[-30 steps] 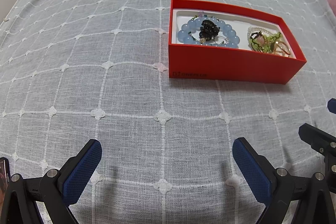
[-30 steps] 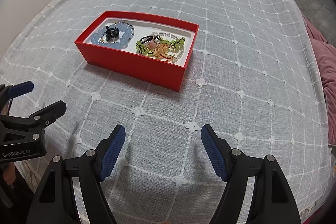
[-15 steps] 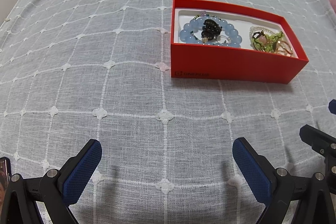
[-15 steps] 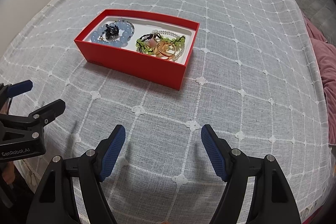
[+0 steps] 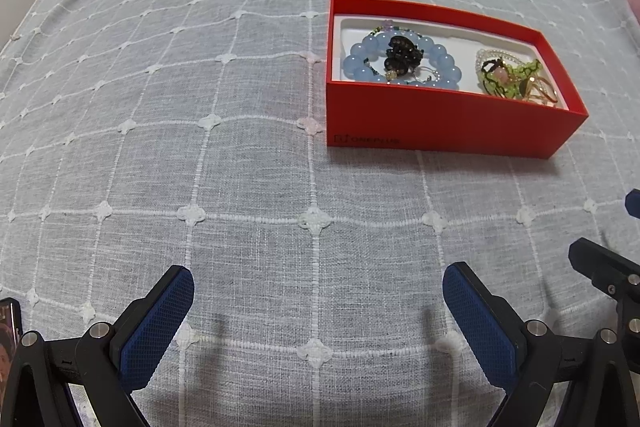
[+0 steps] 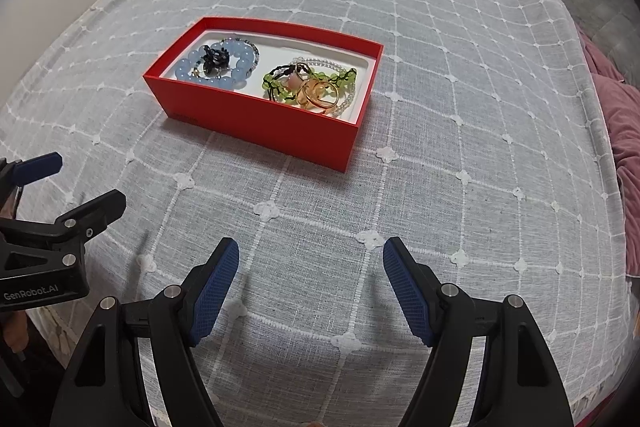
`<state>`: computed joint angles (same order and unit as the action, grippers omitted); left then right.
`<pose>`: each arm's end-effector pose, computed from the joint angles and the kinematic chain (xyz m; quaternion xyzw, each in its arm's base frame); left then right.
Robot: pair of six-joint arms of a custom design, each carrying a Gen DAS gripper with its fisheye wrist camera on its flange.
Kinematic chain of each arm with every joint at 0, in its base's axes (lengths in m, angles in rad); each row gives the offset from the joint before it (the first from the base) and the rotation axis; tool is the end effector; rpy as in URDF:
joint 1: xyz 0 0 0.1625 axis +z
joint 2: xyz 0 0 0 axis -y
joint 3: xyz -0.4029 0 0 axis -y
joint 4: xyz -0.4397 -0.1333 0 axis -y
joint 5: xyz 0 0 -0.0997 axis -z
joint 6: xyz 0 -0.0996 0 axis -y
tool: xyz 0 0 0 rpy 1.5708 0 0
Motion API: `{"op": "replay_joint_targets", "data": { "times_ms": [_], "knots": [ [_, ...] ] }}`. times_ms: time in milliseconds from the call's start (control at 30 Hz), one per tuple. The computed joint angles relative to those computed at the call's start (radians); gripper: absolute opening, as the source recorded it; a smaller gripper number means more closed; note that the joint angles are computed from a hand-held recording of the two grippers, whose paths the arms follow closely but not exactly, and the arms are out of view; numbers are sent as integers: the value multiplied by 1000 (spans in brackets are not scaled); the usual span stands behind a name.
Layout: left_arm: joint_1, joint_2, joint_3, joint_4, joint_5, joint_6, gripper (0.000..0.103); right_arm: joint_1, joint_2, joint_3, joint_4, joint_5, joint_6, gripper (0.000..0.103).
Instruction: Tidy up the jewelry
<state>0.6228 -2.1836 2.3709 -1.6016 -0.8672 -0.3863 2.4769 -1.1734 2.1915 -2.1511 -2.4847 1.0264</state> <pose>-0.1177 -0.3280 0.3197 0.2853 0.8917 -0.1549 0.3153 0.3888 -0.2355 0.0624 0.0430 -0.8802 0.2436 0.4051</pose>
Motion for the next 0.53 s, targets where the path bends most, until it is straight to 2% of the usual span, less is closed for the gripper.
{"op": "replay_joint_targets", "data": {
  "times_ms": [533],
  "knots": [
    [-4, -41, 14, 13, 6, 18, 102, 1, 12, -1, 4, -4, 13, 77]
  ]
}}
